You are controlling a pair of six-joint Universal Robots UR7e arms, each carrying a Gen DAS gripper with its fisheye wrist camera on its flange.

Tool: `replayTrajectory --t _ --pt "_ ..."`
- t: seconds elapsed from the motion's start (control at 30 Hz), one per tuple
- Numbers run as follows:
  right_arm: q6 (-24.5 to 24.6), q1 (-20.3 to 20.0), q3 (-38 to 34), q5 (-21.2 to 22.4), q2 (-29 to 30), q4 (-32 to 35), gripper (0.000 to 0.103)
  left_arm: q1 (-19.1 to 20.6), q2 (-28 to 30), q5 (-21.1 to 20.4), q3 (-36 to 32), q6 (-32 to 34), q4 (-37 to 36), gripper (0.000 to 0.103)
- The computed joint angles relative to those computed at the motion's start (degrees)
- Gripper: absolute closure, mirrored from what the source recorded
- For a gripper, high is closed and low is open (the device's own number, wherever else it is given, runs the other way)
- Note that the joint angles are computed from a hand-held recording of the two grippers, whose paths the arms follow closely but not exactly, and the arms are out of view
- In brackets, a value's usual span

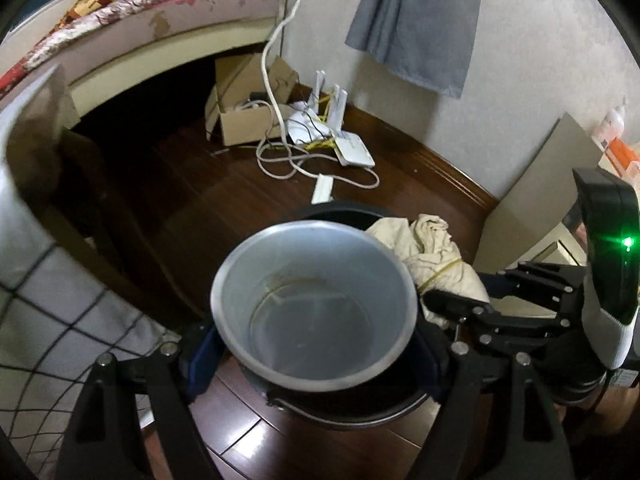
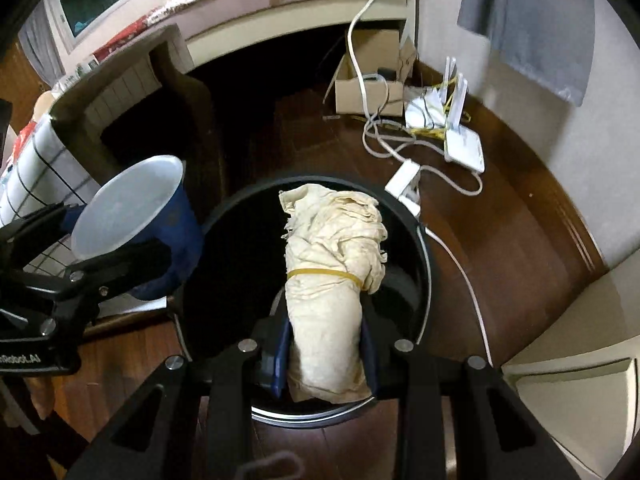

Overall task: Collect trash
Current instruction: 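Carry bowl and cloth bundle over the black bin and release both, then move both tools back from the bin toward the table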

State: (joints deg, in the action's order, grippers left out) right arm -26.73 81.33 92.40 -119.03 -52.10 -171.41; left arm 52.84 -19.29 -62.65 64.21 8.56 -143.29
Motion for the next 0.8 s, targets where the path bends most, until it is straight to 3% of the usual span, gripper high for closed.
replayTrajectory --t 0.1,0.13,0.17,0.2,0.43,0.8 --pt "-0.4 -0.8 -0.2 1.0 0.1 1.2 0.068 0.7 1.4 -1.3 -2.2 -0.3 2.7 0.019" --pt "-0.5 -1.0 -0.4 0.1 0.5 1.2 0.05 0.7 2.0 -0.3 -3.0 -1.0 4.3 0.01" --pt "-0.1 -0.9 -0.7 -2.1 1.2 -0.2 0.017 0.7 2.1 1.1 -3.1 -1.6 5.0 0.002" --pt "0.1 -1.0 -0.5 -3.7 1.6 -2.1 0.008 0.8 2.0 1.8 -2.8 -2.2 4.9 0.001" --pt "4.0 -1.6 0.0 -6.0 0.8 -2.2 0.003 1.4 0.0 7.5 1.1 -6.5 2.2 0.001" --pt "-0.4 0.3 2.5 -7.2 1.1 -11.2 0.001 0.4 -4.5 10.4 9.0 -5.0 -5.4 0.001"
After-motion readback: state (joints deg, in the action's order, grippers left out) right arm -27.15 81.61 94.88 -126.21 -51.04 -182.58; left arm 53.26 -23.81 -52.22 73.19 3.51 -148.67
